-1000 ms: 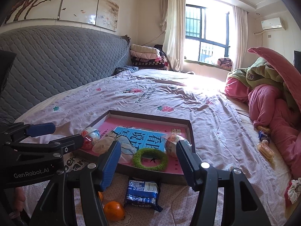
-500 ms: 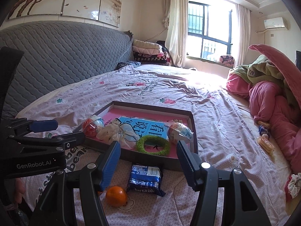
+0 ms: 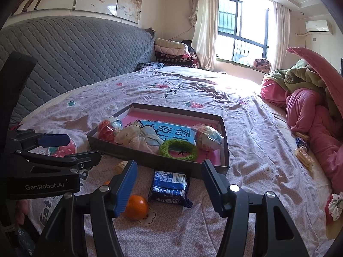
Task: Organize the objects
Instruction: 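Withdraw both open tools from the tray toward the oranges on the bed, then move left tool to the large orange while right tool approaches the small orange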
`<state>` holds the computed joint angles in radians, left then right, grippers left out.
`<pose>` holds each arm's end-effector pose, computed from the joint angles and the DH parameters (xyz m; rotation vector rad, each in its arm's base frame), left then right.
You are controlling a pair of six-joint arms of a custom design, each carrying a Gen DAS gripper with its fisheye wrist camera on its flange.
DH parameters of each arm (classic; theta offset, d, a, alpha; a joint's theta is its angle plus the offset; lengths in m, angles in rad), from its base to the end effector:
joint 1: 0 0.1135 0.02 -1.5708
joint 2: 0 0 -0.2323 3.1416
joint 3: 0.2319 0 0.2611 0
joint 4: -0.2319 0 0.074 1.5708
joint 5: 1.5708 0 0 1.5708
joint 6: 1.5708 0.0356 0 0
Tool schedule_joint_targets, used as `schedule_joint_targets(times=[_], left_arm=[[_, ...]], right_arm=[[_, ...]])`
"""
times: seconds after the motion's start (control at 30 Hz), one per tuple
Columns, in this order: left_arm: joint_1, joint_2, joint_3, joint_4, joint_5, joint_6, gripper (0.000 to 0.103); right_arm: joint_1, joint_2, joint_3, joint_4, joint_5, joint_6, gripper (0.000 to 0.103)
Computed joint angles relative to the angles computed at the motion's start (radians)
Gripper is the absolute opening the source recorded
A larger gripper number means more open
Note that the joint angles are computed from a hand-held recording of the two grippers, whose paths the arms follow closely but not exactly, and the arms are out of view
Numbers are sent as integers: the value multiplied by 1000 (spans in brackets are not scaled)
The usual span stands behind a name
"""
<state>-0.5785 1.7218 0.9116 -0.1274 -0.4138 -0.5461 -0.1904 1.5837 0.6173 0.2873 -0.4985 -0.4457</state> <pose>0.2897 -0.1721 0.1145 -0.1259 2.3978 0.0070 0.2965 -0.0398 0.1047 -0.5321 2.0953 0.1981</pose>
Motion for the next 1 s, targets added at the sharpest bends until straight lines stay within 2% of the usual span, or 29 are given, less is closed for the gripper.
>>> schedule_joint_targets(times=[1.0], left_arm=[[1, 83, 21, -26, 86, -1, 76]], right_arm=[[20, 21, -66, -68, 52, -138, 61]])
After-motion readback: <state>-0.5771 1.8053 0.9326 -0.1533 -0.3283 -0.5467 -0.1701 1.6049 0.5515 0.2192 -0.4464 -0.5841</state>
